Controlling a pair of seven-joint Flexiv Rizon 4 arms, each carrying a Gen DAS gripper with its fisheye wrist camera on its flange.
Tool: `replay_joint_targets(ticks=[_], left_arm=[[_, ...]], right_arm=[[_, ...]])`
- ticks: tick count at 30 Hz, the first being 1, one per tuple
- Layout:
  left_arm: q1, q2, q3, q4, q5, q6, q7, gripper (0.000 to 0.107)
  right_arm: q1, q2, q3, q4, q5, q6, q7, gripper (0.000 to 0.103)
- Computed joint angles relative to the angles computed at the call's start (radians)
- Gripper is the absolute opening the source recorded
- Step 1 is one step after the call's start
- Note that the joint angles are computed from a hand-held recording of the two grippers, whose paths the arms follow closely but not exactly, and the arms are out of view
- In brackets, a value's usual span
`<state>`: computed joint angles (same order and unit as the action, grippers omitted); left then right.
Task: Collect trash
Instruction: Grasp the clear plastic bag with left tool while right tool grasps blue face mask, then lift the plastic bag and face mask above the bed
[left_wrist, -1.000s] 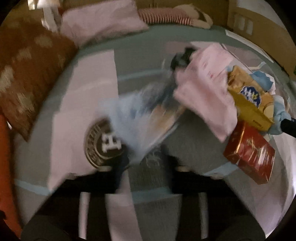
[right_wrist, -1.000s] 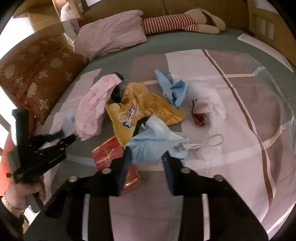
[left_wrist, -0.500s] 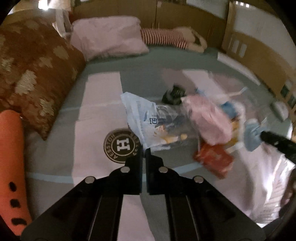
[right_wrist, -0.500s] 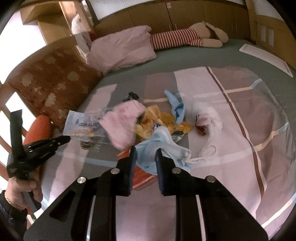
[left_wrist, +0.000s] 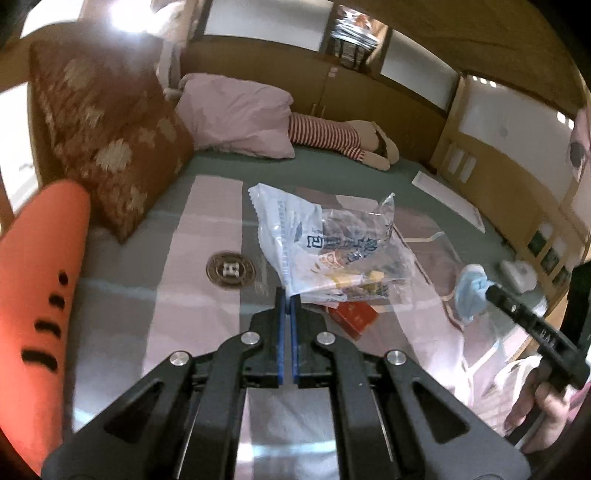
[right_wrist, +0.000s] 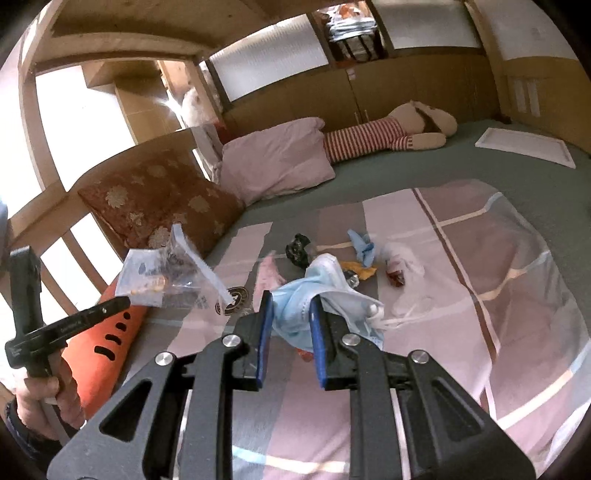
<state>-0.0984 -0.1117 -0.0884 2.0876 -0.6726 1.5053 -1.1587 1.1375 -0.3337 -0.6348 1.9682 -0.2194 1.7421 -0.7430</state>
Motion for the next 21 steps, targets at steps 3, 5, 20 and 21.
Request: replay_joint_targets(ticks=[3,5,20,21], left_arm=[[-0.009,0.013,0.013,0.018,0.020,-0.015,-0.026,0.003],[-0.013,0.006,0.026,0.008,0.076,-0.035,-0.059,0.003],[0.001,-0.008,0.032,-0.006,0.171,-0.060,-0.119,0.003],[0.002,-0.009,0.031,-0.007,0.173,-0.060,-0.118,0.003]], right_arm=[[0.022,0.003,-0.015,0.005,-0.013,-0.007,-0.011,0.021],[0.034,-0.004,-0.029,-0.002,-0.034,-0.022,-0.015,0.021],[-0.021,-0.001,0.018,-0.005,-0.159,-0.045,0.071,0.021],[-0.019,-0.002,0.014,-0.005,-0.164,-0.044,0.078,0.021]])
